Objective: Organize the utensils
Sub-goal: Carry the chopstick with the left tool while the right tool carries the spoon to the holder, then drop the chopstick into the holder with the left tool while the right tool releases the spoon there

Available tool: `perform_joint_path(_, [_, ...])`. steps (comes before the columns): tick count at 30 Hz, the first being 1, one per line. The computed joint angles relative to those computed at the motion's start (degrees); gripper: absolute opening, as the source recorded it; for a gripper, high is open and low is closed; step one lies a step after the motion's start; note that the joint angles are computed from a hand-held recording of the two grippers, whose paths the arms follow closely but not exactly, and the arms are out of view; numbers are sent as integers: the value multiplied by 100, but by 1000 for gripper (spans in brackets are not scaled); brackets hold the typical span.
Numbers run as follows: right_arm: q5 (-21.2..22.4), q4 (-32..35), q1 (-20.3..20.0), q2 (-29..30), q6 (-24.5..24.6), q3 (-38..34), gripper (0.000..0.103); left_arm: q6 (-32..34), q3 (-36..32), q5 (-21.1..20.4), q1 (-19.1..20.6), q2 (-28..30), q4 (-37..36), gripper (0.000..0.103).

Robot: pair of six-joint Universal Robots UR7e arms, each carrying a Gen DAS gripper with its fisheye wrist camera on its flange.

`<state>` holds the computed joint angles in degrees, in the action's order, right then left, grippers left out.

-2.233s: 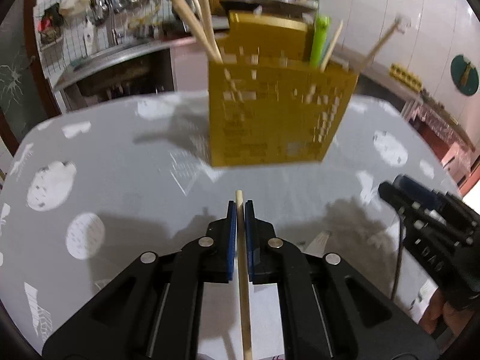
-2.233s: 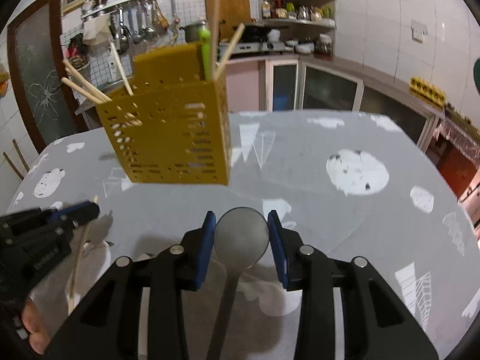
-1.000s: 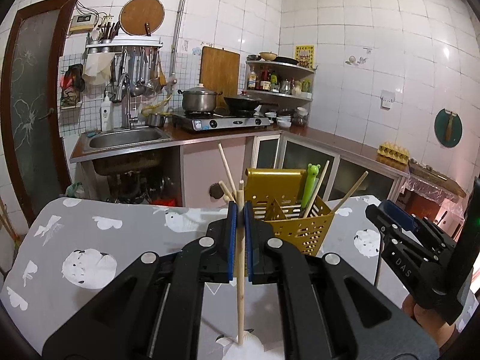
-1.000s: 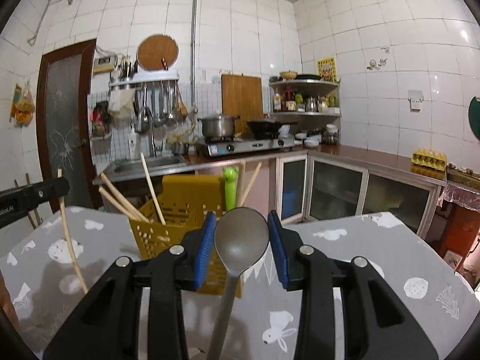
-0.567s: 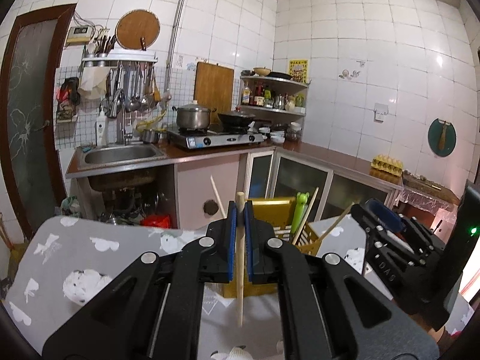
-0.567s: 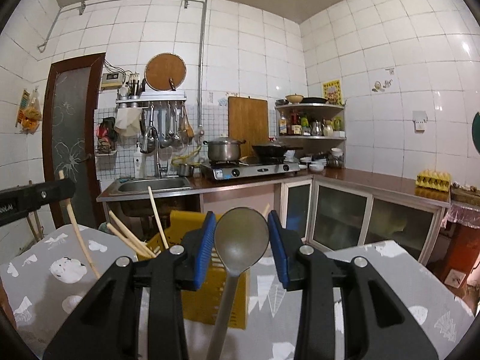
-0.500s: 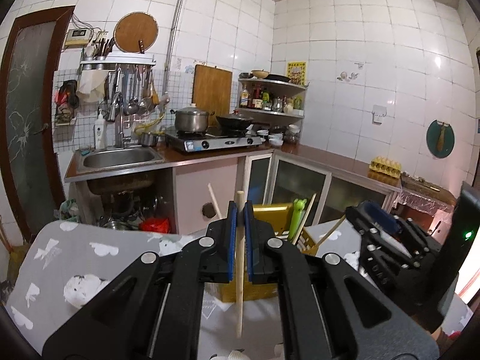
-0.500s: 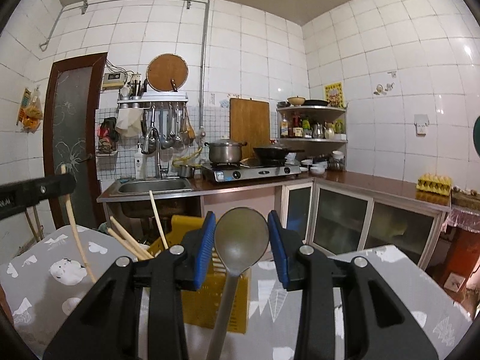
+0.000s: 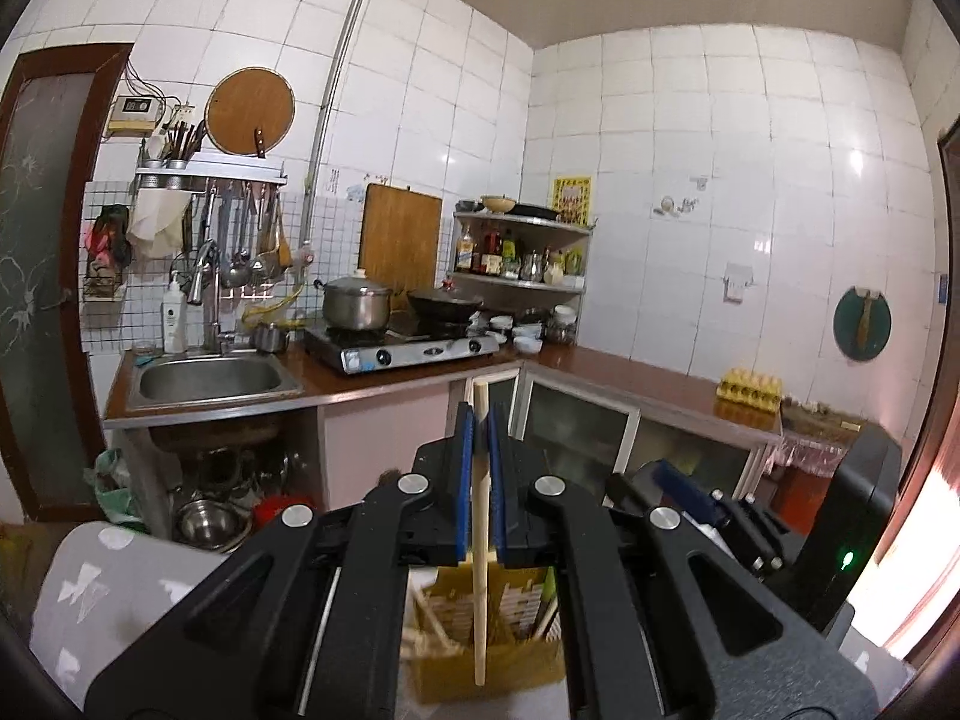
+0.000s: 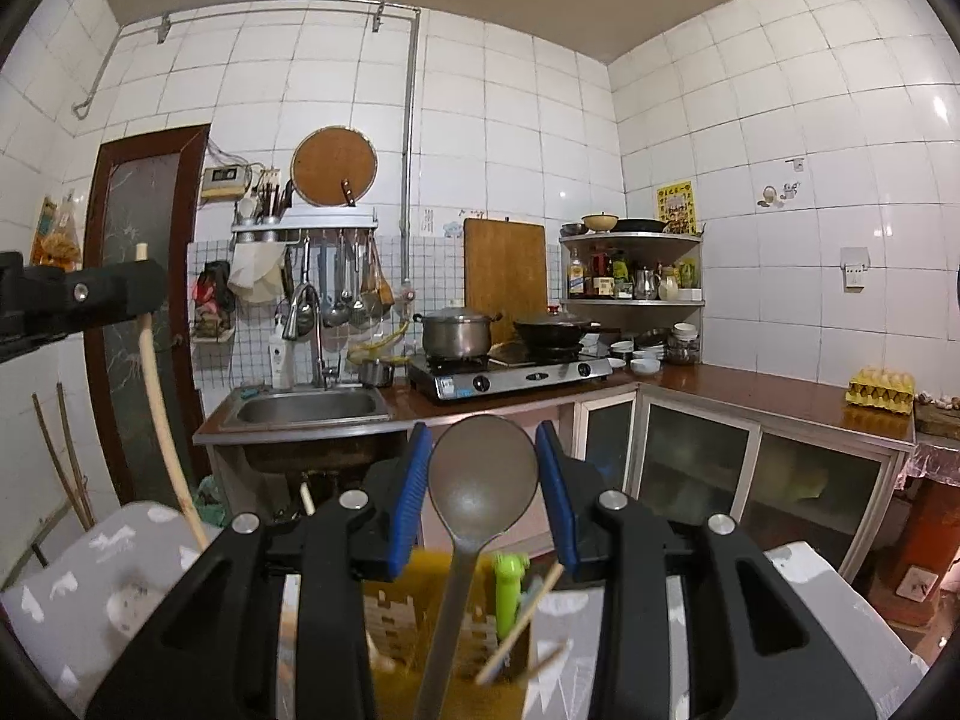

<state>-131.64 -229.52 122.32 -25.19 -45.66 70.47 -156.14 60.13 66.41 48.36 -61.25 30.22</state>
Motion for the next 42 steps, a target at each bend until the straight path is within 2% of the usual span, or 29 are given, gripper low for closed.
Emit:
perform_joint_path(5, [-16,158,-133,364,-186,-759,36,100,-873,77,113,635,206,4])
perform_joint_path(9, [8,-40,-296,716,-506,-1318,36,377,-1025,91,235,882,52,4])
perform_joint_path(14, [95,-258,-447,946,-744,-1564,36,322,-1277,133,488,1218,199,4])
perform_joint_path(17, [107,-409,-509,1094,-955,-1754,36,263,-1304,122,604,1315,279,4])
perform_joint_path(22, [47,-442,-589,1235,-1044,-1908,36,183,-1163,73,745,1327,328,4])
perform_joint_path(31, [-134,-653,-617,1241,-1308,-1663,36,64,-751,-171,862,1156,315,6])
perform_joint_path(33, [-289,-549,-590,1183,-1308,-1575,40,52,-717,-279,851,1125,374,7])
perform_joint_path(34, [-353,-492,-576,1155,-1273,-1536,55,40,-685,-344,838,1085,397,14])
perform_joint_path(35, [-433,-429,-558,1103,-1212,-1455,62,20,-661,-388,824,1055,408,19])
perform_joint_path(36, [-527,-374,-526,1043,-1183,-1372,68,-24,-597,-441,805,973,399,33])
perform_joint_path(37, [-585,-351,-504,1010,-1193,-1324,68,-50,-547,-474,784,907,367,45])
perform_joint_path(41, [-927,-149,-345,697,-1005,-900,68,-151,-262,-625,660,497,338,60])
perform_joint_path(42, [-974,-143,-309,616,-949,-769,69,-176,-168,-669,621,374,356,67])
